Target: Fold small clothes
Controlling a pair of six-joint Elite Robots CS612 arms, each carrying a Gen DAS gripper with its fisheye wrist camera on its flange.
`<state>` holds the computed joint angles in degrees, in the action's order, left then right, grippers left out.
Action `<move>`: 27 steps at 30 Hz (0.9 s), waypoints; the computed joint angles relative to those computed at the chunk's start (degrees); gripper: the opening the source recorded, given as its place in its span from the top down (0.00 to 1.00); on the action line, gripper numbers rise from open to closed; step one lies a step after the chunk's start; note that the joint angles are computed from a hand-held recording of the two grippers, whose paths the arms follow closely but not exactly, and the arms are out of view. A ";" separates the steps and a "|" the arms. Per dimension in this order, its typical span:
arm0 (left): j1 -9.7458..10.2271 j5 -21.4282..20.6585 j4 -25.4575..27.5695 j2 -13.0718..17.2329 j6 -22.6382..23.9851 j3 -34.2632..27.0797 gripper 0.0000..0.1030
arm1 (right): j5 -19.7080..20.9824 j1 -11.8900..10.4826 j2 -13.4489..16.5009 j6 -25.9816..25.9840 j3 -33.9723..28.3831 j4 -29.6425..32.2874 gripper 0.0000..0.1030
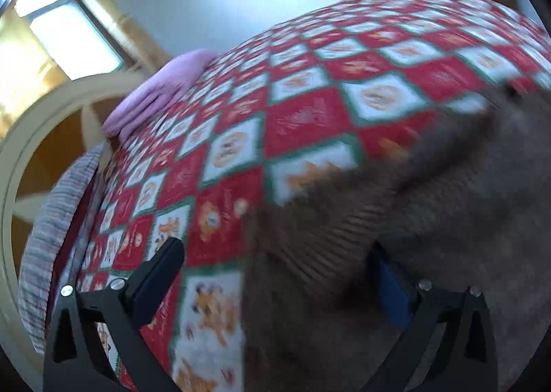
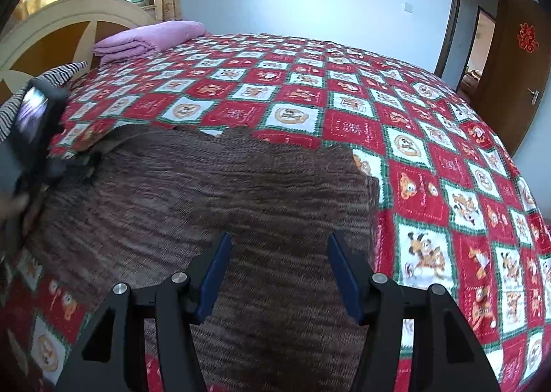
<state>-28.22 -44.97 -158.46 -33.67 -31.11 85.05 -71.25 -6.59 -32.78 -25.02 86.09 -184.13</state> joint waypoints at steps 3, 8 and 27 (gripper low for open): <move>1.82 0.21 3.71 -1.20 -7.35 -0.26 0.00 | 1.06 -0.69 -0.22 -0.02 0.96 -0.81 0.42; 3.95 -2.38 8.11 -3.27 -15.41 2.55 0.00 | 2.52 -2.10 -0.05 2.35 1.79 -1.64 0.42; -2.05 -17.30 -28.29 -7.74 -6.39 22.60 0.25 | 7.89 -7.11 -1.11 9.85 6.93 -3.24 0.42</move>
